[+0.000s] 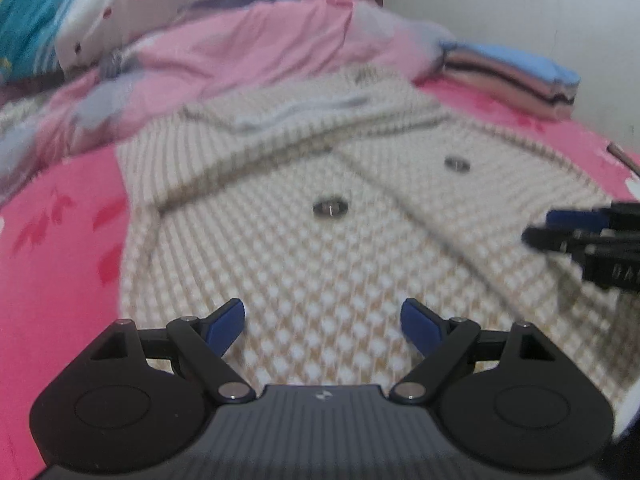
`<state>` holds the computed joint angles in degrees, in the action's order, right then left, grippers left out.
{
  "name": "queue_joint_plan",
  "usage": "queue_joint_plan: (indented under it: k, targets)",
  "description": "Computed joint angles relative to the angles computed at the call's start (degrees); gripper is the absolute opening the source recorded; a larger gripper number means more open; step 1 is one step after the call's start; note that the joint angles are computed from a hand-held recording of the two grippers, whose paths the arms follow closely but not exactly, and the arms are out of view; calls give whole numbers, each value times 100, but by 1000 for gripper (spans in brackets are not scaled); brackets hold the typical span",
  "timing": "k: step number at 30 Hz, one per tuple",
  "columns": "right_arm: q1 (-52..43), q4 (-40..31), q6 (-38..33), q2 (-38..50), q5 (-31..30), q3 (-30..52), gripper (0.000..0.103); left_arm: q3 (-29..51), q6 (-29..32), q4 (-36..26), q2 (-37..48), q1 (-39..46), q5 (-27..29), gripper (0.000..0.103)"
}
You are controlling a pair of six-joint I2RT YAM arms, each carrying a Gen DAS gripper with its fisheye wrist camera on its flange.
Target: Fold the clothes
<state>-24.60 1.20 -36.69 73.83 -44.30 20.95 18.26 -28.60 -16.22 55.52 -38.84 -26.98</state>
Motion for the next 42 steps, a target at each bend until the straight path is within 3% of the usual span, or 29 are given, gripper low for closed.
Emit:
queue_joint_plan:
  k: [42]
  targets:
    - [17, 53, 139, 80, 81, 26, 49, -201, 81, 437, 131, 156, 151, 93]
